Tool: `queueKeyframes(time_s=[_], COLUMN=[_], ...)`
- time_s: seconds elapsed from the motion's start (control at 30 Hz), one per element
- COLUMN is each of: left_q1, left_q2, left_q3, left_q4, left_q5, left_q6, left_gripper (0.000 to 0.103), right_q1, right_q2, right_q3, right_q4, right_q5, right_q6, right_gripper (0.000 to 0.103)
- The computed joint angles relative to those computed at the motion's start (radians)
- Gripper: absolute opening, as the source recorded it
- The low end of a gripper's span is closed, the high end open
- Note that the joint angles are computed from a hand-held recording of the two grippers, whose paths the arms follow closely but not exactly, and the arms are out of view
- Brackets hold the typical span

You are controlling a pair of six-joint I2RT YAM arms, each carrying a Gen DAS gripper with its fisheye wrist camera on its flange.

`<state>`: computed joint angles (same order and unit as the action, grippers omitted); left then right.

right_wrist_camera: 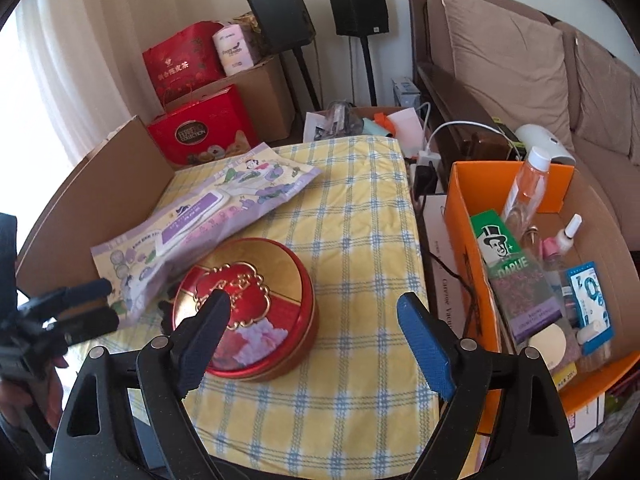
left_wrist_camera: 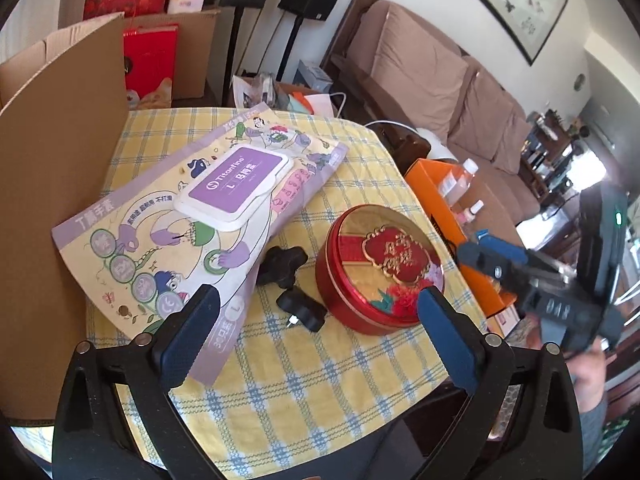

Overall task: Organize objects
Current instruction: 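Bring both grippers toward the red round tin on the table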

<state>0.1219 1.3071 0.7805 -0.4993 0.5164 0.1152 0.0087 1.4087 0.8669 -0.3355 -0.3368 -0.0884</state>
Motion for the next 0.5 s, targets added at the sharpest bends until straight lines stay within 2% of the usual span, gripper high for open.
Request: queueKeyframes(time_s=[0.17, 0.5], left_q1=[-0.027, -0.091], left_q2=[0.061, 0.21], left_q3=[0.058, 0.16], left_q4=[0.007, 0.015], left_q5=[-0.014, -0.018], left_q6=[-0.039, -0.08], left_gripper=[0.099, 0.099], right_q1=[-0.003, 0.0], right_q2=[-0.044, -0.057], right_q3=[-0.061, -0.135], right_q4=[0.04, 0.059], right_q5=[0.017, -0.049], right_q6=[-0.037, -0.093], right_gripper=[0.087, 0.087])
